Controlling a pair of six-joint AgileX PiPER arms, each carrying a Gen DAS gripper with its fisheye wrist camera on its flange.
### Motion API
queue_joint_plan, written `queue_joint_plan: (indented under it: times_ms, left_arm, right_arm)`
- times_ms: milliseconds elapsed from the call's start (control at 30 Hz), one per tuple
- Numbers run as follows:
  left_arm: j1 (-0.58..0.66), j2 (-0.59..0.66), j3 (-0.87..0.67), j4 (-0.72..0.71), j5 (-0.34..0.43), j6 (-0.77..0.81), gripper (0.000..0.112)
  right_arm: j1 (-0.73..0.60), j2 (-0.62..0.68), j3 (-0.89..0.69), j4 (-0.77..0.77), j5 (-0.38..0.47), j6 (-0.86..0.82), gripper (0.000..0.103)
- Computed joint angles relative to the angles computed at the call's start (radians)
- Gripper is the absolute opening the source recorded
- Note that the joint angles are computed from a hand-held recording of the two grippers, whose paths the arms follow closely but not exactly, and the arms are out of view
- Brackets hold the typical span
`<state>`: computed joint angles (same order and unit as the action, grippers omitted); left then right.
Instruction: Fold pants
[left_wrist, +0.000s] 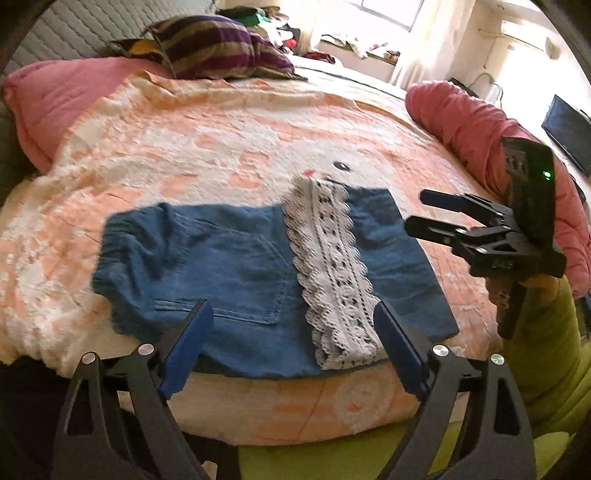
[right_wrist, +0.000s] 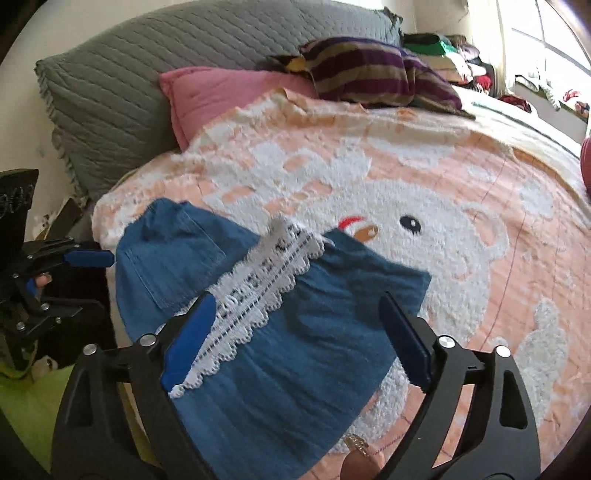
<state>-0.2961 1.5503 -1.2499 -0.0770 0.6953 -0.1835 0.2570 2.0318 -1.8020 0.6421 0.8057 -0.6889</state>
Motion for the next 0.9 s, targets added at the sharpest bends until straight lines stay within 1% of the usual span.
queue_joint_plan:
  times_ms: [67,233,400,533,733,800,833,900]
  left_arm:
    - [-0.004,-0.014,0.000,0.056,-0.001,-0.048,0.096]
    - [0.000,-0.055,0.008,0.142,0.002,-0.116,0.096]
    - [0.005,-0.086,0.014,0.204,0.007,-0.165,0.098]
    - [0.021,-0.102,0.026,0.218,0.008,-0.175,0.098]
    - [0.066,-0.126,0.064,0.232,-0.006,-0.188,0.098]
    - [0.082,-0.128,0.074,0.242,-0.003,-0.201,0.098]
    - [0.095,-0.129,0.082,0.230,-0.007,-0.193,0.098]
    - [0.117,-0.131,0.094,0.213,-0.011,-0.181,0.098]
  right_arm:
    - [0.009,-0.010,-0.007,0.000,-0.006,0.003,0.086]
    - [0.035,-0.025,-0.038,-0.011,-0.008,0.015,0.089]
    - [0.049,-0.017,-0.101,-0.009,0.019,0.036,0.091]
    - [0.070,0.006,-0.174,-0.033,0.050,0.072,0.093]
    - [0.130,0.078,-0.338,-0.104,0.100,0.146,0.094]
    - [0.153,0.129,-0.439,-0.126,0.149,0.172,0.094]
    - [0.161,0.144,-0.468,-0.133,0.162,0.179,0.094]
    - [0.185,0.204,-0.582,-0.157,0.215,0.203,0.094]
